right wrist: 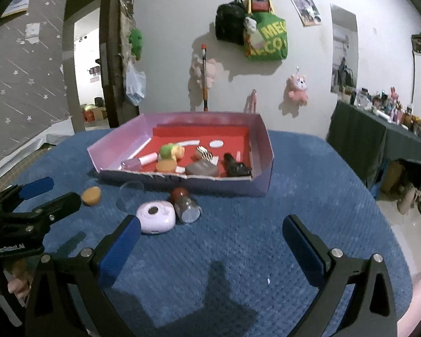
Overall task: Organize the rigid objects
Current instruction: 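Move left gripper to the tan round sponge while right gripper approaches the red-capped glass jar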
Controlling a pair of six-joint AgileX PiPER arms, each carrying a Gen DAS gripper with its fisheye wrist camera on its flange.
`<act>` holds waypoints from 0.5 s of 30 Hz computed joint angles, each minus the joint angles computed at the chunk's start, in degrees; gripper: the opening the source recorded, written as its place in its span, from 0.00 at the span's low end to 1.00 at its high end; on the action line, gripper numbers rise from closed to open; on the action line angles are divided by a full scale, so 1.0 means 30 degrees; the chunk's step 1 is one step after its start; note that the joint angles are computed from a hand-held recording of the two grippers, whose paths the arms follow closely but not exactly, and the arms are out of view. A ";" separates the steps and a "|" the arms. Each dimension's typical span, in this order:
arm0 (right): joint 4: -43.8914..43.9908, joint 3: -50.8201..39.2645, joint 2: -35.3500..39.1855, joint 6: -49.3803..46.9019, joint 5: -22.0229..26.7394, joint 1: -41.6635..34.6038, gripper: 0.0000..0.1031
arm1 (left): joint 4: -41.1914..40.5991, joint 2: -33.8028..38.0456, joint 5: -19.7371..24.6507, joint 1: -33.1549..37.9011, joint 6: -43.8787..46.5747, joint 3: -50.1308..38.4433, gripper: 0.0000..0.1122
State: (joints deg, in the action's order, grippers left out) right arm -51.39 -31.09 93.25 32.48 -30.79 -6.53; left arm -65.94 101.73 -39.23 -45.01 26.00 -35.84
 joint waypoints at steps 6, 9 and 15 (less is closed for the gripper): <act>0.0673 -0.0473 0.1194 -0.0425 0.0363 0.0377 1.00 | 0.0244 0.0529 0.0390 0.0360 -0.0129 -0.0275 0.86; 0.0739 -0.0686 0.1513 -0.0475 0.0573 0.0568 1.00 | 0.0325 0.0640 0.0675 0.0616 -0.0009 -0.0449 0.86; 0.0551 -0.1323 0.1937 -0.0096 0.1104 0.0907 1.00 | -0.0141 0.0727 0.1388 0.1518 0.1045 -0.0808 0.86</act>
